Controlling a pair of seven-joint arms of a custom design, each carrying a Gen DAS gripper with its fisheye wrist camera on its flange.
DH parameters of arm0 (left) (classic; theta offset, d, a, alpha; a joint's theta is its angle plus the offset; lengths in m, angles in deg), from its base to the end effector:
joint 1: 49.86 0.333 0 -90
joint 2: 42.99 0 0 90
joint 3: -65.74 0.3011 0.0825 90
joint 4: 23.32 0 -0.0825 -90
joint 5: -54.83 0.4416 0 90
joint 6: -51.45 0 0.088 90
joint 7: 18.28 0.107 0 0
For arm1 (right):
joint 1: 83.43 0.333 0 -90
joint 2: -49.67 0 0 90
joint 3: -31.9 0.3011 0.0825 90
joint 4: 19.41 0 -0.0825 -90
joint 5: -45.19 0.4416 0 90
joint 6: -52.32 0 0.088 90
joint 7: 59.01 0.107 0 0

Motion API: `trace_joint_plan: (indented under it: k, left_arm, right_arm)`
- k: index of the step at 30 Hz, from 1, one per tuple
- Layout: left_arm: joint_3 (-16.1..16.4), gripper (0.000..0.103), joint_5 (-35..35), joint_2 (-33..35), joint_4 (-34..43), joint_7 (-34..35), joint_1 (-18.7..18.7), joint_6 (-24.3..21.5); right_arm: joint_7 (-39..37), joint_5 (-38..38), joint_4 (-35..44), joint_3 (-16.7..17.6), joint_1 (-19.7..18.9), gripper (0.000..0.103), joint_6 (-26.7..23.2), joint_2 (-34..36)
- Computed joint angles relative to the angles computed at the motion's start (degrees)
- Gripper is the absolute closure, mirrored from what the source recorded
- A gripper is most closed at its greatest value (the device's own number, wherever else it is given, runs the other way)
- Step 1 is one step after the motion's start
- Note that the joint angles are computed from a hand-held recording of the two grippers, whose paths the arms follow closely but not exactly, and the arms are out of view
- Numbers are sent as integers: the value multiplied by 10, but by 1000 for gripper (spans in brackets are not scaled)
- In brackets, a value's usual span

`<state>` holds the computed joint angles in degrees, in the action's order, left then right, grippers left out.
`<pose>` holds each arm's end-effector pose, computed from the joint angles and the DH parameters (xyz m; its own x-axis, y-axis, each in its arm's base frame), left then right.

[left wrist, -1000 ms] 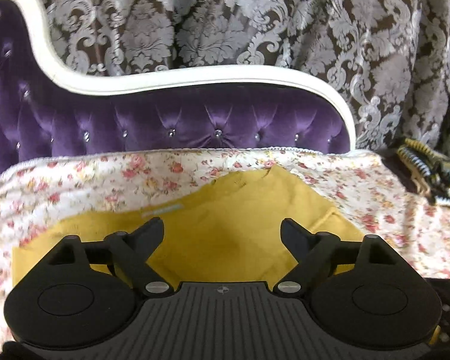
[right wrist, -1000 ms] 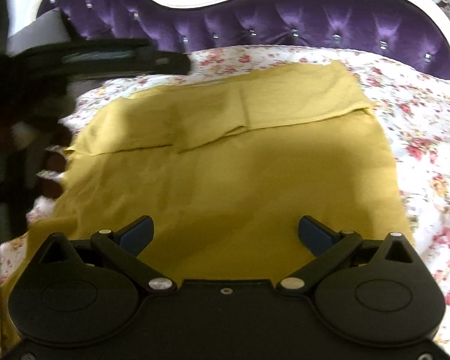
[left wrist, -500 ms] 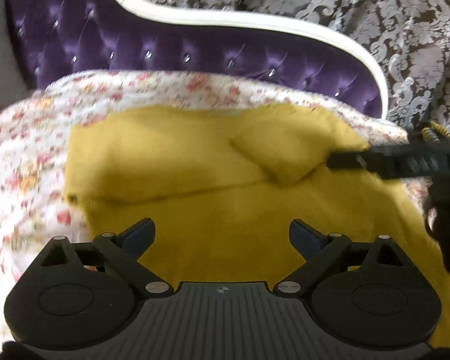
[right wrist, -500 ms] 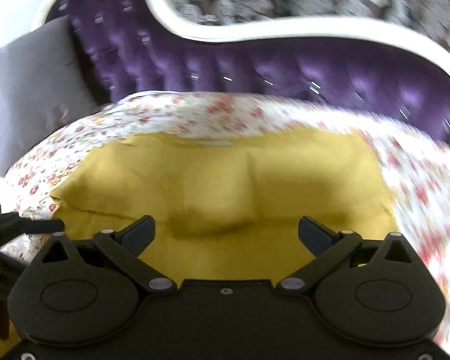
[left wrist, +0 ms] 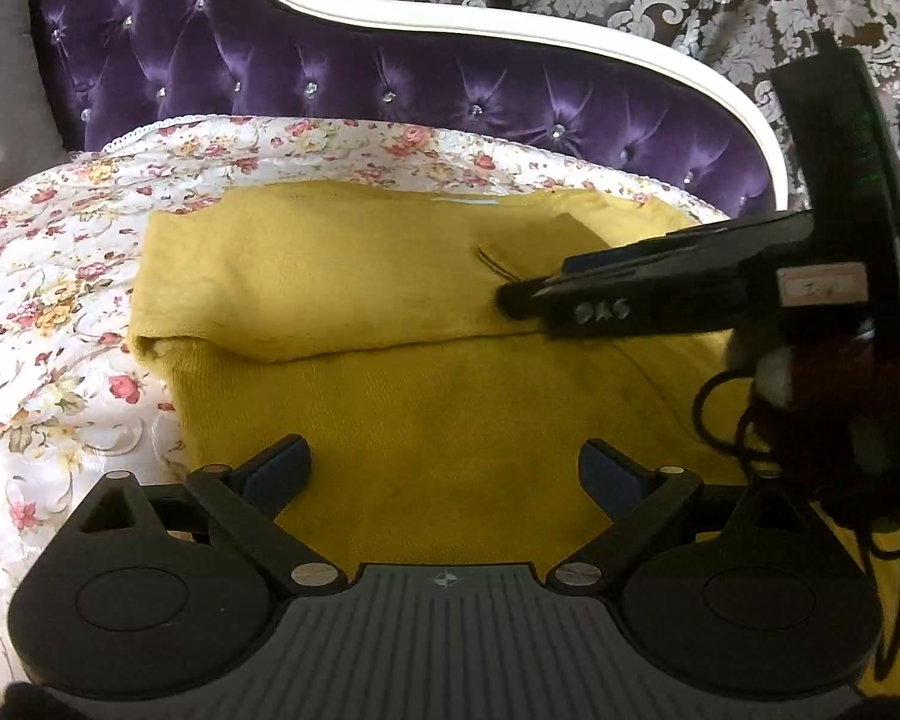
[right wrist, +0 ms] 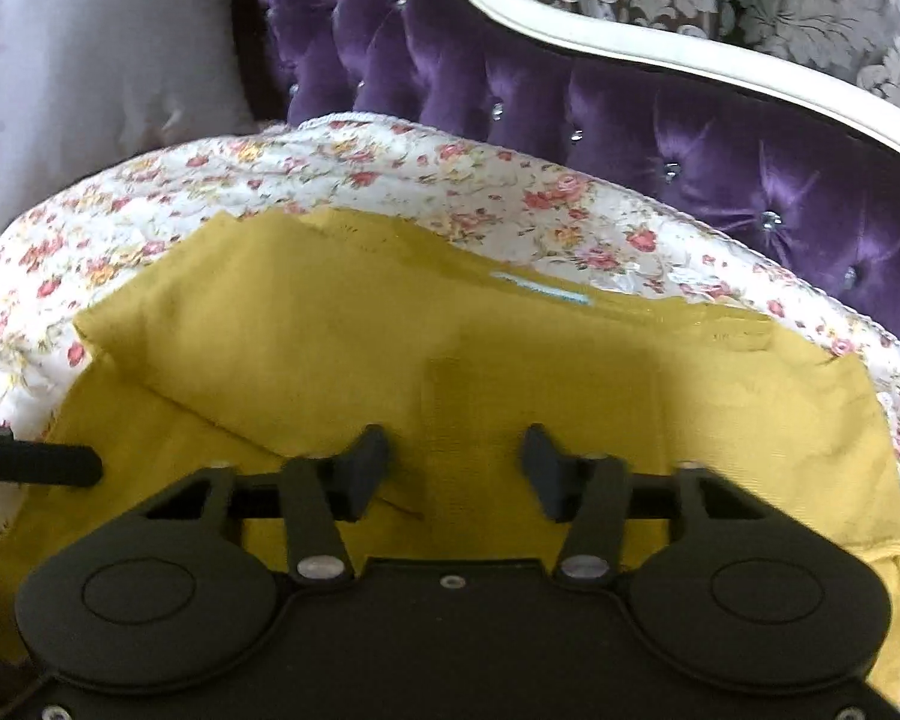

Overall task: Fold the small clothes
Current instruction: 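Reach the right gripper to the other sleeve and grasp it, then lift the grasped sleeve up with the right gripper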

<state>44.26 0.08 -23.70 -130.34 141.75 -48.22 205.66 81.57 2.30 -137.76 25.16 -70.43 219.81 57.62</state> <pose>0.6734 -0.1988 0.3424 -0.7117 -0.6815 0.1704 -0.5631 0.4085 -0.7184 0.6460 0.1155 0.3887 -0.0971 -0.9951 0.0177 -0.7007 0.0557 -0.7112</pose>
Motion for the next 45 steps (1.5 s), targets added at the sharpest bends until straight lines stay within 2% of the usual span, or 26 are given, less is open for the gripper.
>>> trace_joint_plan:
  k: [1, 2, 3, 6, 9, 14, 20, 22, 24, 25, 27, 31, 33, 35, 39, 45]
  left_arm:
    - [-1, 6, -1, 0, -1, 1, 1, 0]
    - [-1, 6, -2, -1, -2, 2, 1, 0]
    - [-1, 5, -3, -2, -2, 2, 1, 0]
    - [0, 5, -2, 0, -1, 0, 0, 1]
    - [-1, 5, -3, -1, -2, 0, 0, 1]
    - [-1, 5, -1, -2, -3, -1, -1, 4]
    - [-1, 5, 0, 0, -2, -3, -1, 3]
    - [-2, 5, -1, -1, -2, -4, -1, 3]
    - [-2, 5, 0, -1, -2, -4, -1, 3]
    - [-2, 5, 0, -1, -2, -4, -1, 4]
    - [-2, 5, 0, -1, -3, -4, -1, 4]
    - [-2, 5, -1, -2, -4, -4, -2, 7]
    - [-2, 5, 0, -3, -6, -3, -3, 10]
    - [-2, 5, 3, -3, -6, -5, -3, 11]
    - [-2, 5, 7, -2, -2, -5, -2, 5]
    - [-12, 5, 1, -4, 4, 45, -3, 22]
  right_arm:
    - [0, 3, -5, 0, -2, 69, 3, -5]
    - [-2, 12, -10, 0, -6, 84, 11, -9]
    - [-7, 23, -11, 2, -9, 92, 14, -11]
    - [-20, 50, -22, 4, -18, 93, 27, -20]
    - [24, 19, -19, -3, -17, 92, 18, -23]
    - [-3, 25, -7, 10, -21, 85, -10, -10]
    - [23, 23, 4, 3, -13, 82, -11, 3]
    - [29, 26, 2, -1, -12, 77, -5, 3]
    - [52, 5, 2, -10, -6, 63, -7, 2]
    - [54, 6, 0, -10, -8, 63, -4, 2]
    - [-3, 85, -13, 8, -30, 97, 31, -2]
    - [-124, 239, -13, 35, -51, 97, 78, -17]
    - [-237, 365, 1, 78, -80, 97, 107, -21]
    - [-390, 524, 35, 153, -132, 97, 116, -17]
    - [-596, 728, 141, 250, -194, 97, 88, 15]
    - [-697, 805, 264, 263, -177, 97, 32, 61]
